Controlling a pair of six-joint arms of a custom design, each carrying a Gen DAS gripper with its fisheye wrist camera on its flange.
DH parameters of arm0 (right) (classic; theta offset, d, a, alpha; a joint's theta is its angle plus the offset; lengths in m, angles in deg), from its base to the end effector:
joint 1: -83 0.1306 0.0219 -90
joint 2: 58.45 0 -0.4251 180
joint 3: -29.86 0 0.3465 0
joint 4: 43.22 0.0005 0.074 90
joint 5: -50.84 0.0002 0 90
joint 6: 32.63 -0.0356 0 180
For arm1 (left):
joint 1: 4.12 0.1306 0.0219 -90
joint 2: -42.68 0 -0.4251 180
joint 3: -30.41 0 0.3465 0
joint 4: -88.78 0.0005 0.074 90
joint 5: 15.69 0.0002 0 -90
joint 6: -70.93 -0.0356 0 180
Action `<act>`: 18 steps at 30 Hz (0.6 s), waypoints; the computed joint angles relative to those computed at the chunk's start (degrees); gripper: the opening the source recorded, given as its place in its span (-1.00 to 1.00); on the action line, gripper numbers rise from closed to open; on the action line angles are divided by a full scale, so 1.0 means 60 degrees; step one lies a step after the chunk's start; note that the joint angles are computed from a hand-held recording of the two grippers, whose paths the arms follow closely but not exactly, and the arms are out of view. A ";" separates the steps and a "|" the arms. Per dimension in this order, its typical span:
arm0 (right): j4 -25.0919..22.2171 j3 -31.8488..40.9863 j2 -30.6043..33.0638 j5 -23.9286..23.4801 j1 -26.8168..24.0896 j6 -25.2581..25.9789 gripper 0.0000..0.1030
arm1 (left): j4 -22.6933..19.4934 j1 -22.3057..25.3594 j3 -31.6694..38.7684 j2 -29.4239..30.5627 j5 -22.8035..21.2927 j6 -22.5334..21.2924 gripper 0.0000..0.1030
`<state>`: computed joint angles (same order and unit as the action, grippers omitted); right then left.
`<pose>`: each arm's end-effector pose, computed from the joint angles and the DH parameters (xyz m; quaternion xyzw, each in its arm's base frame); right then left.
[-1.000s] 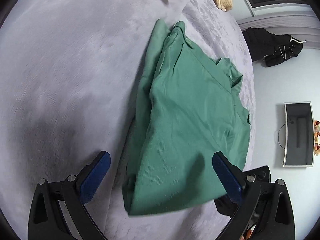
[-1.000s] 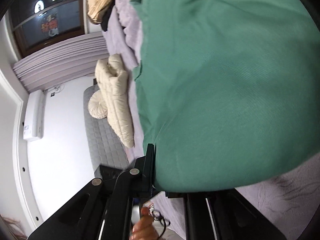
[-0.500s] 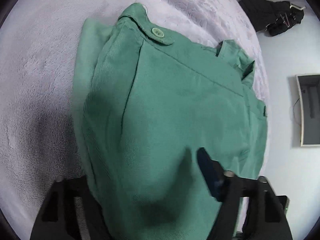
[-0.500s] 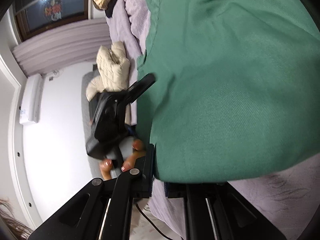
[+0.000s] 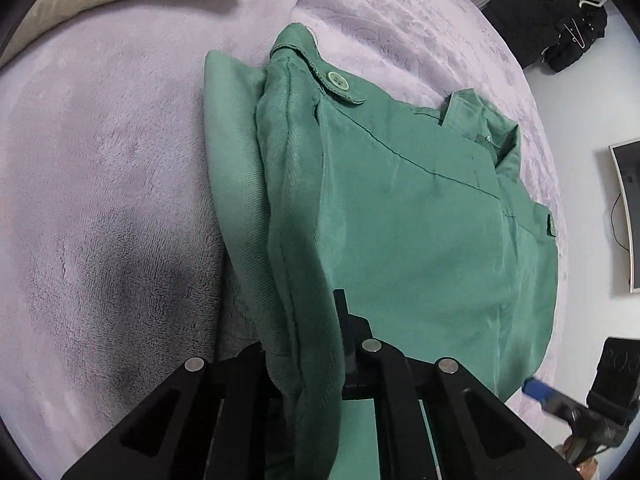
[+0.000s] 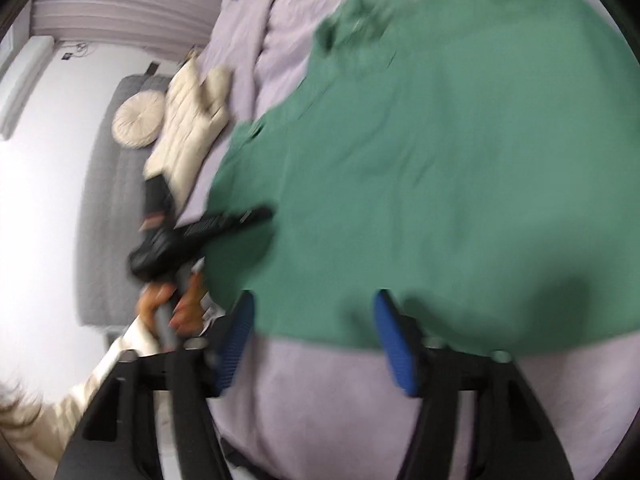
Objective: Fold small clothes
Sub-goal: 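Grasp and lift the shirt's side edge with the left gripper while the right gripper holds the shirt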
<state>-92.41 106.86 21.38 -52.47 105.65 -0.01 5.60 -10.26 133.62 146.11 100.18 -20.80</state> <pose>0.3289 0.1456 0.4462 0.2443 0.9077 0.2917 0.1771 0.4747 -0.0672 0.4374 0.0796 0.9698 -0.2255 0.0475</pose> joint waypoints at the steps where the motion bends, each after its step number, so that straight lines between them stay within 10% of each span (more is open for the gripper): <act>1: 0.0018 0.0009 0.0092 0.0187 -0.0182 0.0144 -0.80 | 0.0054 -0.0010 0.0014 -0.0040 0.0061 0.0106 -0.80; 10: 0.0317 -0.0479 0.1248 0.0540 -0.0570 0.1472 -0.96 | 0.0030 -0.0317 0.0634 -0.0466 0.0718 0.0887 -0.80; 18: 0.1681 -0.1520 0.0650 -0.0993 -0.1345 0.1078 -0.98 | -0.0232 -0.2187 0.2445 -0.0488 -0.0168 0.1300 -0.80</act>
